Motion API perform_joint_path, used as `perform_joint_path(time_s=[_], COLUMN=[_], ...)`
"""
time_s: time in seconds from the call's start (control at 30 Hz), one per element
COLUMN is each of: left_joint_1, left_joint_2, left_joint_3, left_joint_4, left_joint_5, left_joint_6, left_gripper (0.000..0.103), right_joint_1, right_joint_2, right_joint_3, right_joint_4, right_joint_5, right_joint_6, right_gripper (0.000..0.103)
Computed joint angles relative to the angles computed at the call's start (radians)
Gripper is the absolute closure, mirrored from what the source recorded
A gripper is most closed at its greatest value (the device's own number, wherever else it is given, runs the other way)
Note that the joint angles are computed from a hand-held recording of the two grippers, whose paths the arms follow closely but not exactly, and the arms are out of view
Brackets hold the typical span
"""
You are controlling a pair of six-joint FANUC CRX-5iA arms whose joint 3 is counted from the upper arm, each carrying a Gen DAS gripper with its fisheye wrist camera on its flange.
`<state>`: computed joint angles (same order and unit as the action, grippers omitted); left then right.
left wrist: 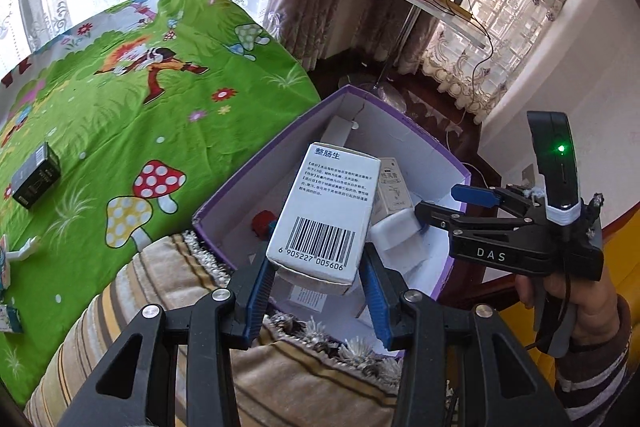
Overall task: Organize rigid objects
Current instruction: 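Carry both items over the purple box and open both tools to drop them, then move both open tools back toward the remaining items on the sheet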
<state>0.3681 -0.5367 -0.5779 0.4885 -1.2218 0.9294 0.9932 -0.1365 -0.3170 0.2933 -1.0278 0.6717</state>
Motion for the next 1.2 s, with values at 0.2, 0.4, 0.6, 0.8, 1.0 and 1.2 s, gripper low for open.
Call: perform_joint_path(time_s=[0.2,0.4,0.6,0.8,1.0,1.2], left_joint_1=[-0.108,-0.196,-0.23,-0.175,-0.098,0.038], left_joint_2=[0.069,0.119,0.144,0.123,0.085,0.035], left_joint_3=[0.033,0.055,0.058,0.045,0.025,-0.005], left_joint_4=[-0.03,-0.016,0.0,0.016,0.04,0.06], left_joint_5=[0.022,0.041,0.04,0.023,0.003,-0.027], left_joint_6=[0.057,0.07,0.056,0.055,0.031,-0.004], left_gripper=[0.059,0.059,0.043,0.043,0.043,0.043], right_joint_1=[-0.03,-0.047,-0.05,-0.033,-0.002,0.036], right_joint_2=[-0.041,-0.081,-0.093,-0.087,-0.072,-0.034], right_joint_3=[-0.036,-0.067,-0.072,-0.059,-0.032,0.014], right_joint_4=[0.029,0.074,0.081,0.078,0.08,0.072], right_joint_5=[0.005,0.019,0.022,0.027,0.033,0.034], right_joint_6=[-0.047,-0.116,-0.117,-0.106,-0.084,-0.048], right_gripper=[0.033,0.031,0.031,0.031,0.03,0.029])
